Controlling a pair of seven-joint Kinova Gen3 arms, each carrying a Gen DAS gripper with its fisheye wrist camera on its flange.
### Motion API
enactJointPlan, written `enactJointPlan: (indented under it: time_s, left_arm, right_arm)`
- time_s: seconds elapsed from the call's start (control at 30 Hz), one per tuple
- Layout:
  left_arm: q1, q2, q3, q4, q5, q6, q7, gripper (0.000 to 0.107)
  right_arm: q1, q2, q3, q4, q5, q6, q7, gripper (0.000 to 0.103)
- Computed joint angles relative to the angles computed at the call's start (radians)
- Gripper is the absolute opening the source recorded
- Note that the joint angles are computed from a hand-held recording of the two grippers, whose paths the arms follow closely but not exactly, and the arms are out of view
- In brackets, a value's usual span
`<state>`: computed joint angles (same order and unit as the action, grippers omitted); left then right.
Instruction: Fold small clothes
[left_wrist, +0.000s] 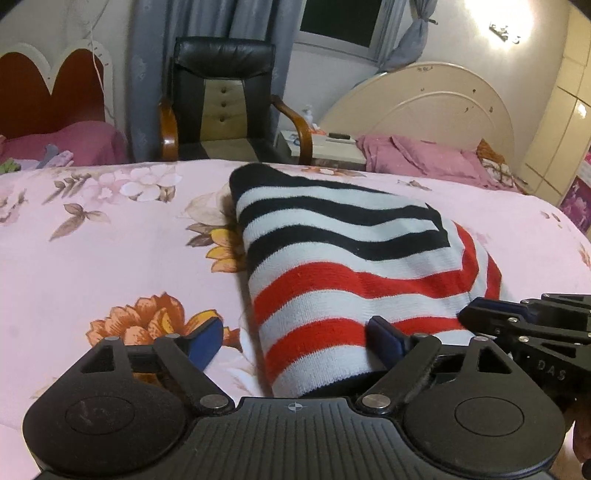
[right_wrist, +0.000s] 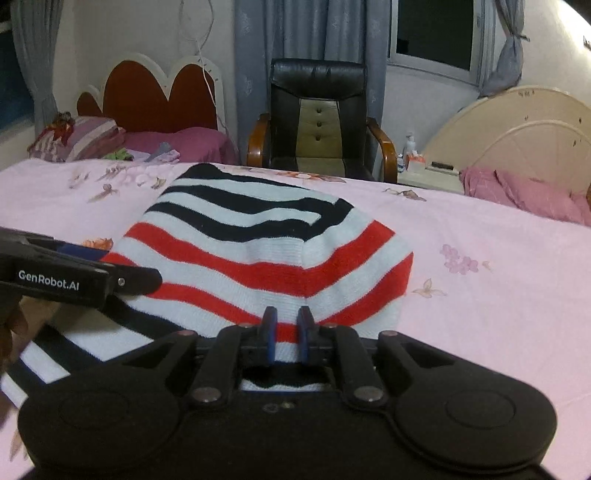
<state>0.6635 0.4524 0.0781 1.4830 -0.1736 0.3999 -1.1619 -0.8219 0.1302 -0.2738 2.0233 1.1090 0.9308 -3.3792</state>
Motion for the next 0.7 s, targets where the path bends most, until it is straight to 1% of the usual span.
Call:
enactJointPlan:
  time_s: [0.03,0.07,0.1,0.13,0.17,0.2,0.27,0.3,0.37,0.43,0.47,0.5,0.53,0.57,0.63,0.67,0.7]
  left_arm:
    - [0.012,-0.011,-0.011,0.004,-0.015,0.002,0.005,0.085]
    - [0.03,-0.019,-0.027,0.007,-0.036,0.004,0.016,0.085]
    - [0.034,-0.03,-0.027,0.017,-0.05,0.001,0.015,0.085]
    - [0.026,-0.036,-0.017,0.021,-0.054,0.003,0.011,0.085]
    - [0.015,-0.044,-0.001,0.03,-0.06,0.002,0.013,0.085]
    - [0.005,-0.052,0.015,0.041,-0.071,-0.005,0.017,0.085]
    - [0.007,-0.061,0.02,0.05,-0.099,-0.005,0.038,0.085]
    - [-0.007,-0.061,0.038,0.052,-0.116,-0.004,0.05,0.085]
    - [-0.043,-0.06,0.089,0.056,-0.167,0.003,0.095,0.085]
    - [-0.073,-0.062,0.124,0.058,-0.182,0.005,0.11,0.085]
    - [-0.096,-0.062,0.15,0.058,-0.182,0.007,0.104,0.085]
    - [-0.137,-0.063,0.193,0.061,-0.166,0.006,0.083,0.085]
    - [-0.183,-0.064,0.239,0.069,-0.133,-0.003,0.053,0.085]
    - [-0.229,-0.063,0.283,0.078,-0.093,-0.015,0.024,0.085]
    - [-0.322,-0.058,0.368,0.103,-0.011,-0.047,-0.018,0.084]
    - [-0.368,-0.052,0.409,0.113,0.029,-0.056,-0.042,0.084]
    - [-0.415,-0.043,0.452,0.118,0.07,-0.059,-0.068,0.081]
  right_arm:
    - [0.001,-0.018,0.003,0.007,-0.007,-0.014,-0.004,0.014]
    - [0.017,-0.032,-0.012,0.009,-0.008,-0.015,-0.006,0.019]
    - [0.014,-0.04,-0.021,0.011,0.005,0.001,-0.024,0.027]
    - [-0.008,-0.046,-0.02,0.016,0.024,0.033,-0.046,0.032]
    - [-0.011,-0.052,-0.026,0.019,0.031,0.049,-0.054,0.035]
    - [-0.011,-0.063,-0.033,0.024,0.03,0.055,-0.066,0.034]
    - [-0.003,-0.078,-0.042,0.035,0.031,0.055,-0.085,0.033]
    - [0.002,-0.082,-0.045,0.034,0.018,0.056,-0.081,0.033]
    - [0.008,-0.089,-0.053,0.039,0.009,0.059,-0.096,0.033]
    - [0.012,-0.098,-0.06,0.047,0.004,0.068,-0.114,0.034]
    - [0.017,-0.109,-0.061,0.064,0.015,0.055,-0.146,0.036]
    - [0.029,-0.129,-0.059,0.086,0.023,0.025,-0.187,0.04]
    - [0.033,-0.158,-0.04,0.108,0.017,-0.016,-0.227,0.042]
    - [0.021,-0.189,-0.002,0.128,0.004,-0.057,-0.268,0.044]
    - [-0.015,-0.258,0.091,0.176,-0.024,-0.138,-0.349,0.045]
    - [-0.036,-0.287,0.137,0.204,-0.018,-0.179,-0.39,0.047]
    - [-0.06,-0.314,0.183,0.234,-0.005,-0.219,-0.431,0.049]
